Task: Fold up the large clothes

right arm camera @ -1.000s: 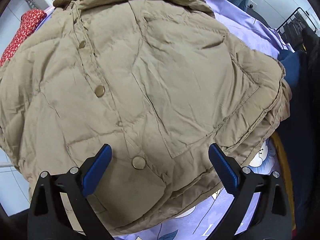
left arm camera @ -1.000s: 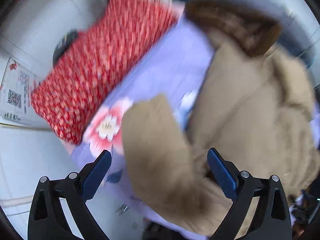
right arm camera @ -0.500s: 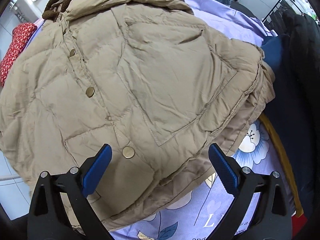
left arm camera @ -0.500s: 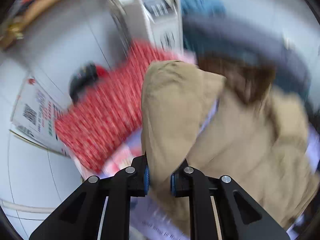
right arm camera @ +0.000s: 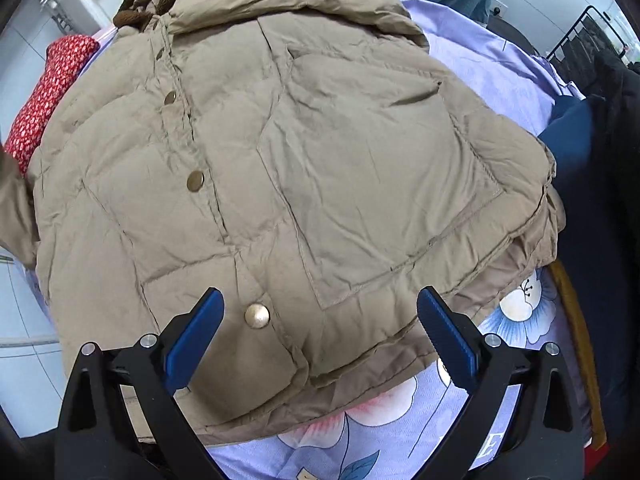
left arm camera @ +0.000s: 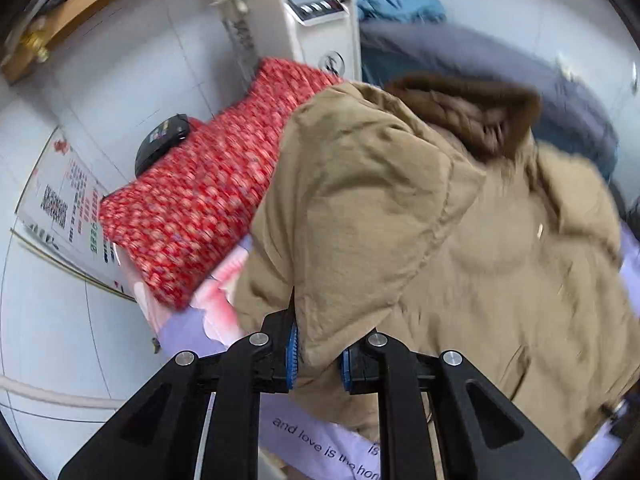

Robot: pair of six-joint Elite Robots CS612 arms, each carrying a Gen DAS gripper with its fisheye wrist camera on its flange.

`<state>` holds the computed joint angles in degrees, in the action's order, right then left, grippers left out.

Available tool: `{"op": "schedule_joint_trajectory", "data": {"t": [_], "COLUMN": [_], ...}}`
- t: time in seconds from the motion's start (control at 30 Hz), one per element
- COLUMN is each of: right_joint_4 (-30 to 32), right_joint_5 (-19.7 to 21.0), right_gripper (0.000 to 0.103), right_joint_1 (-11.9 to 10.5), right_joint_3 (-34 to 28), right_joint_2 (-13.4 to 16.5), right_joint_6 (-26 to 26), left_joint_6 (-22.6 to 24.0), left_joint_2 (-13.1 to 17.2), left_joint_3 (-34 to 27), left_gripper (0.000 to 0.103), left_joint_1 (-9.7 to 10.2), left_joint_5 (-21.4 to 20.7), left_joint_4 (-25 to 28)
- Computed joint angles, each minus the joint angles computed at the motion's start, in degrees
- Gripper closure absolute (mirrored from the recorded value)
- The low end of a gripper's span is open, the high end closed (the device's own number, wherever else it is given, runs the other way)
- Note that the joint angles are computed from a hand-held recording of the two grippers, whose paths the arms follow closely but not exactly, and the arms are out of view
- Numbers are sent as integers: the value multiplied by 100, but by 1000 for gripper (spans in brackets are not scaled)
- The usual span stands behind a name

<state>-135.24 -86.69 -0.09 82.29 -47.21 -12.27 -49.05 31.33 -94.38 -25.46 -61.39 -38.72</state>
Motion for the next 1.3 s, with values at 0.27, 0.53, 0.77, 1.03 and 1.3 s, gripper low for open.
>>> {"op": "schedule_joint_trajectory", "data": {"t": [0.27, 0.53, 0.77, 1.03, 1.3], "right_joint_4": [-63, -102, 11, 41, 152], "right_joint_5": [-61, -34, -118, -12, 33], "right_gripper": [7, 7, 7, 7, 7], "right_joint_1": [-58, -108, -129, -77, -52], "right_joint_3": [21, 102, 79, -82, -101], "right_joint_2": [-4, -64, -38, 34, 55], "right_joint_6": [204, 398, 443, 265, 253], "left_joint_6": [722, 1323, 1439, 1752, 2209], "left_joint_2": [-263, -353, -331, -341, -371], "left_joint_3": [899, 1729, 2025, 2347, 2582], "left_gripper": [88, 88, 86, 45, 7], "left_joint_1": [-25, -97, -124, -172, -382], "left_joint_5": [-278, -918, -1081, -1004, -667], "left_joint_4": [-1534, -2121, -2017, -1946, -1804]}}
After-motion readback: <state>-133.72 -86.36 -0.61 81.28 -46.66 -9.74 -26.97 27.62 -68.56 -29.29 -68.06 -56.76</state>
